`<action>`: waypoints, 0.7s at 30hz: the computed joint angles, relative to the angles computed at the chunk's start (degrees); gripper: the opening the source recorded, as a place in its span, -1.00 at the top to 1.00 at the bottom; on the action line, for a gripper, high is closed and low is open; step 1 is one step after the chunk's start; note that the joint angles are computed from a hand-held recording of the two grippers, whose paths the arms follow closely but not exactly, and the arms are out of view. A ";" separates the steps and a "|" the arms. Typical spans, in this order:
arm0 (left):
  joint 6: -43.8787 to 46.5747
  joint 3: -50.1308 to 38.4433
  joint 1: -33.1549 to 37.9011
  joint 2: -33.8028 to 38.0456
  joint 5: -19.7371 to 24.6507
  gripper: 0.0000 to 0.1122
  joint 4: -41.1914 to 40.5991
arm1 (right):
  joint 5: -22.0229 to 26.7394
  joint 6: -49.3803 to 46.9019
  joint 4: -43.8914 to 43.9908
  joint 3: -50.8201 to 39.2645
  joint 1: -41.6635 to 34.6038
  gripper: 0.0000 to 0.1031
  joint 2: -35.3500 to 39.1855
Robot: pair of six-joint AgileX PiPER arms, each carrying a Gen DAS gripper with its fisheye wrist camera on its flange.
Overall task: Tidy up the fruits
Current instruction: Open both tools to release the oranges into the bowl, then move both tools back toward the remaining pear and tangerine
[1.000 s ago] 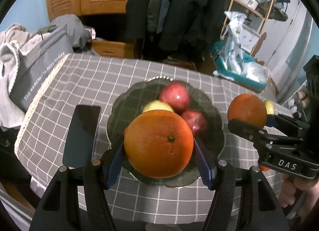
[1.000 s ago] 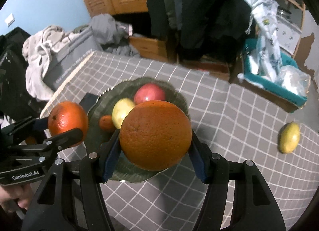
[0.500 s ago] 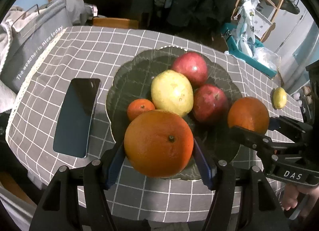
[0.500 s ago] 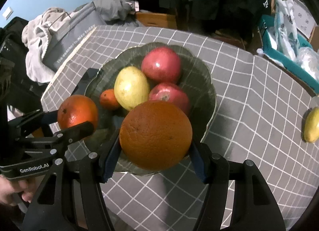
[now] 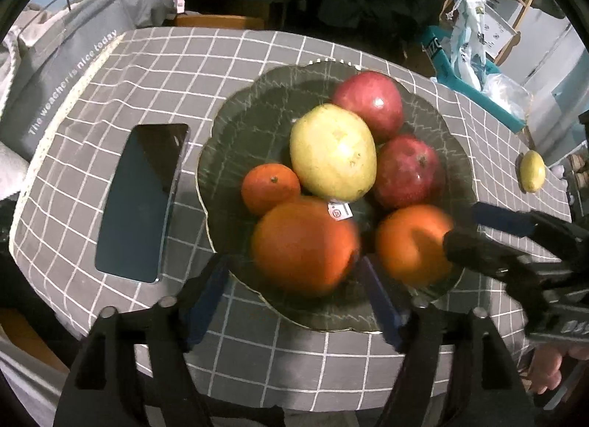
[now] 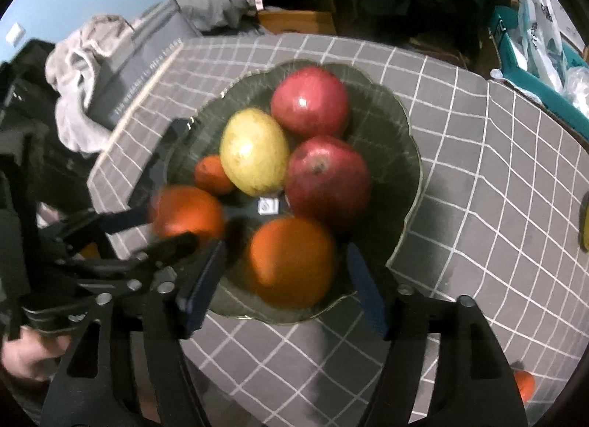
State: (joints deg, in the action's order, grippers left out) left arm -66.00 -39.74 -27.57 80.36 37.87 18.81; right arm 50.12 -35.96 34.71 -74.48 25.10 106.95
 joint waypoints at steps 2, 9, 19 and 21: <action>-0.85 0.06 -0.05 -0.91 0.54 -0.43 0.73 | -0.09 0.35 -0.29 -0.29 -0.26 -0.50 -0.42; -4.07 -1.40 -1.79 -3.68 2.79 -0.43 3.02 | -3.02 3.08 -3.99 0.43 -0.60 -0.50 -3.51; -10.90 -7.92 -8.34 -4.26 8.56 -0.44 10.73 | -13.65 14.47 -19.80 4.55 1.69 -0.50 -12.11; -12.14 -9.04 -9.60 -4.21 9.63 -0.44 12.15 | -14.58 14.91 -20.64 5.07 1.19 -0.50 -13.48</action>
